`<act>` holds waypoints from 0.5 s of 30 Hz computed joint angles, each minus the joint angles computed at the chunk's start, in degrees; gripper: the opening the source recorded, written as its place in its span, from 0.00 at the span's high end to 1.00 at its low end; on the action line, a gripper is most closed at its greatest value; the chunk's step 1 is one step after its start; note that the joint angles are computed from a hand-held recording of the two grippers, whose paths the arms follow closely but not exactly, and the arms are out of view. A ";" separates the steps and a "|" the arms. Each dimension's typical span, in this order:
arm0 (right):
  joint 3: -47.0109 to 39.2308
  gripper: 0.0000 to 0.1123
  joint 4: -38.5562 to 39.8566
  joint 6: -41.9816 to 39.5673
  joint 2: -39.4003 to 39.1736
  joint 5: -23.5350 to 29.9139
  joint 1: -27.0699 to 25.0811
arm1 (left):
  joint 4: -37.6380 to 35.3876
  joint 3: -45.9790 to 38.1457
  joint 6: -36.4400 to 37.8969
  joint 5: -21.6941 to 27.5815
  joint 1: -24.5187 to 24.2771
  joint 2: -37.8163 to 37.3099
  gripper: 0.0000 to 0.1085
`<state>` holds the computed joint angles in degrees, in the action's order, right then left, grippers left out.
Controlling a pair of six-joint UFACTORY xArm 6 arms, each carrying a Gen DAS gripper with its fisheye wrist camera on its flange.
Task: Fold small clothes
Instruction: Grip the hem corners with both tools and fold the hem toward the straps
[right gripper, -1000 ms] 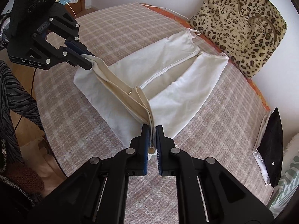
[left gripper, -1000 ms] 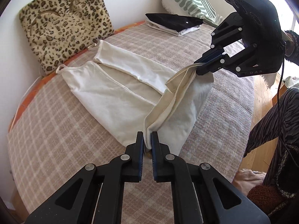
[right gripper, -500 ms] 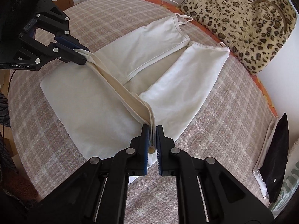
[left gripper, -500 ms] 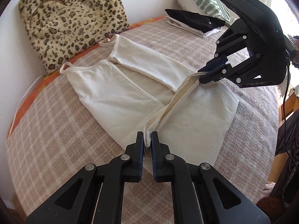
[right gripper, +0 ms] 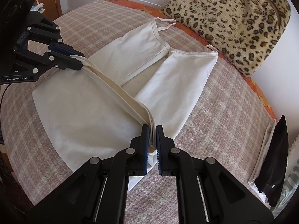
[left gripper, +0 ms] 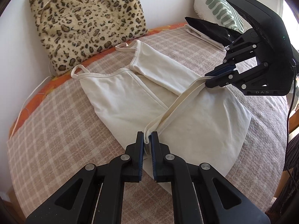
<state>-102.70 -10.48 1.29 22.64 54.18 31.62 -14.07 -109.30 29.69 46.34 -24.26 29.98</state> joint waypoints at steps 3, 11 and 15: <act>-2.45 0.93 -0.34 0.14 1.89 1.28 -0.36 | 1.40 -1.75 -1.09 0.16 0.11 1.74 0.94; -7.58 0.93 -2.13 2.87 5.94 3.18 -0.75 | 8.18 -3.02 -10.59 -2.79 1.02 2.77 0.92; -8.95 0.93 -3.78 3.71 6.62 3.30 -0.98 | 2.91 3.01 -9.11 -5.64 1.63 -2.26 0.92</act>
<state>-111.65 -14.27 5.00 29.26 57.48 30.64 -11.16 -106.28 20.58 40.71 -22.64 27.72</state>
